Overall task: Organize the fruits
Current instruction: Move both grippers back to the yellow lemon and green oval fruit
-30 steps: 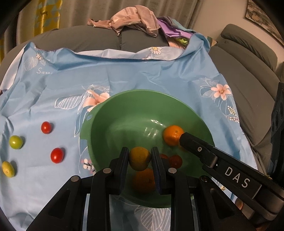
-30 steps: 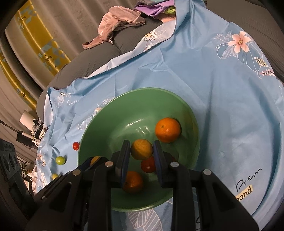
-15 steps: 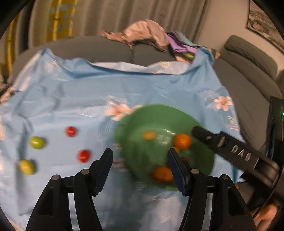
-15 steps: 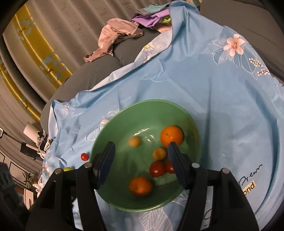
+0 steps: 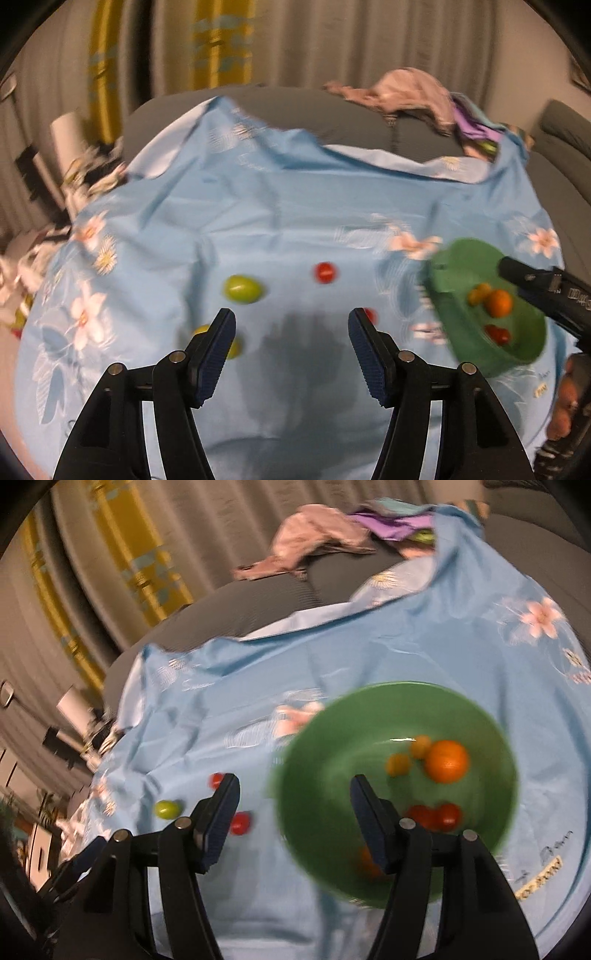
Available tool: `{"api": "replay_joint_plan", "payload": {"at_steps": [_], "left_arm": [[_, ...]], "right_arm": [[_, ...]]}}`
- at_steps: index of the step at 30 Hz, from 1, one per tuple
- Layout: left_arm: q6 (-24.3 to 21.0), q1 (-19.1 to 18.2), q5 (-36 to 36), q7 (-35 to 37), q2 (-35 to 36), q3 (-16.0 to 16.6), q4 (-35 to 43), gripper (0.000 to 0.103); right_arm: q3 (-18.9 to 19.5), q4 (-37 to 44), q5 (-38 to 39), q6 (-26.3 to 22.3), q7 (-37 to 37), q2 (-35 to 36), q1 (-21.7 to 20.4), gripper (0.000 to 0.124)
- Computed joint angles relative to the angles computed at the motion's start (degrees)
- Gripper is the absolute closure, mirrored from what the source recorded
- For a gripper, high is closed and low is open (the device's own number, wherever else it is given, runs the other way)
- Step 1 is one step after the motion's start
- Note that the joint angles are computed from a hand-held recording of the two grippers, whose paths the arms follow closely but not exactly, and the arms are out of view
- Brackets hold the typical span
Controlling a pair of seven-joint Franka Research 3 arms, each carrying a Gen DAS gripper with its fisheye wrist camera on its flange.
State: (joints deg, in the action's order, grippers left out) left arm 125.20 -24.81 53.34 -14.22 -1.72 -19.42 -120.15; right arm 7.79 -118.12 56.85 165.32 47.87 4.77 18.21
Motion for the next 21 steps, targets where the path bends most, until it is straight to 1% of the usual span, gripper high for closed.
{"api": "replay_joint_plan", "payload": {"at_steps": [2,3,5,7,8,10,13,14,15,16,18,20,21], "left_arm": [[1.08,0.76,-1.74,-1.59,-3.06,0.65,-4.09,0.04],[1.43,1.16,-2.22,-2.15,-3.99,0.67,-5.22,0.04],[2.61,2.35,-3.53,-4.05,-7.1,0.98,-8.77,0.04],[5.23,3.85,-3.92,-6.62,-9.9,1.19,-12.25,0.04],[6.65,4.58,-4.15,-7.33,-10.61,1.22,-13.36,0.04],[9.92,5.84,-5.46,-7.36,-11.43,1.58,-15.28,0.04],[14.3,7.37,-7.5,-6.76,-10.98,1.76,-16.5,0.04],[15.67,7.82,-7.61,-6.86,-10.54,1.65,-16.61,0.04],[16.6,8.19,-7.47,-6.7,-10.13,1.49,-16.56,0.04],[16.89,8.36,-7.92,-6.32,-9.29,1.31,-16.18,0.04],[17.06,8.39,-9.48,-4.51,-8.28,1.41,-15.82,0.043],[18.51,8.42,-10.47,-2.99,-6.91,1.69,-15.44,0.045],[16.45,8.38,-9.56,-3.08,-6.34,1.09,-14.54,0.045]], "right_arm": [[1.07,0.48,2.71,-1.33,-4.16,-0.19,0.48,0.061],[1.34,0.77,2.76,-2.19,-5.34,-0.12,0.91,0.061],[1.68,1.2,2.04,-3.47,-6.21,0.04,1.85,0.061],[1.82,2.34,0.26,-5.71,-5.84,0.82,2.59,0.061],[1.81,3.49,-1.73,-7.33,-4.58,1.73,2.99,0.061],[1.71,5.81,-7.12,-9.08,-0.77,3.89,3.96,0.061],[1.48,9.59,-16.06,-10.36,5.47,7.8,5.49,0.064],[1.46,11.35,-18.48,-11.39,7.39,9.47,5.82,0.065],[1.77,12.97,-19.59,-12.8,8.3,10.89,5.7,0.071],[2.22,15.56,-20.27,-15.87,8.84,12.84,5.29,0.075],[3.23,21.48,-20.7,-22.29,9.94,17.27,4.54,0.076],[3.9,25.31,-21.65,-24.71,10.48,20.5,4.87,0.076],[4.05,27.33,-22.66,-25.43,10.74,22.34,5.39,0.076]]}}
